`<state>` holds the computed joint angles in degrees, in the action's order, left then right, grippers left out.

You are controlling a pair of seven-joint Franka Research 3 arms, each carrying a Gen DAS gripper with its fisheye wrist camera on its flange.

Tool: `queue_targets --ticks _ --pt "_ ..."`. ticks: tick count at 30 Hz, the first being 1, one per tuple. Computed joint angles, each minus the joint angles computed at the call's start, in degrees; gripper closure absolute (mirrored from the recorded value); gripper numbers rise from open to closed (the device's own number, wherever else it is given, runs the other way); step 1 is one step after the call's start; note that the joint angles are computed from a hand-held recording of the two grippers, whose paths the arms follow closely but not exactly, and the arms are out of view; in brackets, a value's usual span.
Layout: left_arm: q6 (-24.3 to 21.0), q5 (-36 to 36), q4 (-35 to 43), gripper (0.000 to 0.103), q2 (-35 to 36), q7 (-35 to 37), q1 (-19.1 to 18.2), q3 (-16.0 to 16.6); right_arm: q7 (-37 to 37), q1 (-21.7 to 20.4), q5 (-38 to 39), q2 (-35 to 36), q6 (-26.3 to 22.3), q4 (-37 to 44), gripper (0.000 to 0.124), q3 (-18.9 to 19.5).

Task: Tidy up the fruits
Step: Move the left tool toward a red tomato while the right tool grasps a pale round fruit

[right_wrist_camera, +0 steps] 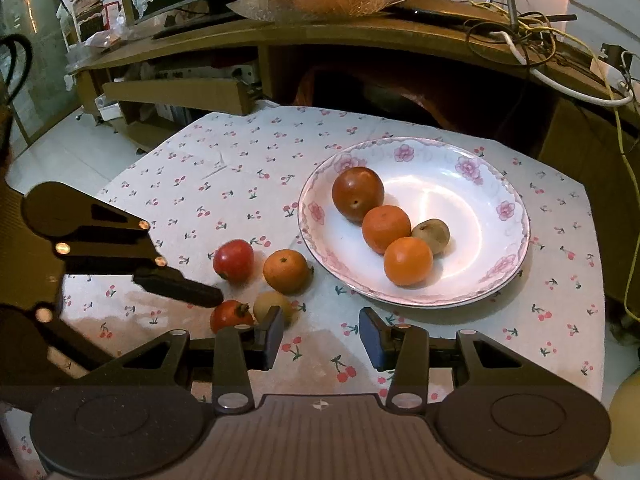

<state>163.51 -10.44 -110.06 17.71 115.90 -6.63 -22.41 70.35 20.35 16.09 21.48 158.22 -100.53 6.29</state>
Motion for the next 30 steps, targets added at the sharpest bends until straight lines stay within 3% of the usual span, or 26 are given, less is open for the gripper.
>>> queue_targets --ticks 2,4,9,16,27,30 --pt "0.63 4.99 0.72 0.055 0.87 -5.34 -3.22 3.70 -0.21 0.04 -0.16 0.23 -0.52 0.29 0.080 -0.02" --pt "0.92 7.13 1.85 0.055 2.21 -9.04 -4.06 4.67 0.56 0.56 -1.00 0.57 -0.49 0.72 0.080 -0.56" --pt "1.29 8.86 3.25 0.056 3.84 -13.32 -3.34 3.84 0.97 0.35 -0.61 0.92 -0.29 1.16 0.080 -0.23" --pt "-0.20 9.29 1.42 0.070 1.72 -11.96 -0.99 1.86 -0.66 -0.19 0.52 0.80 -0.96 1.12 0.080 0.54" --pt "1.33 6.82 0.15 0.068 1.52 -12.51 -0.60 2.00 -3.71 0.41 1.56 3.73 -3.39 4.66 0.080 1.37" --pt "1.16 6.88 0.15 0.066 1.47 -13.08 -0.44 2.05 -1.52 1.66 -0.24 5.16 -2.95 6.23 0.079 -0.06"
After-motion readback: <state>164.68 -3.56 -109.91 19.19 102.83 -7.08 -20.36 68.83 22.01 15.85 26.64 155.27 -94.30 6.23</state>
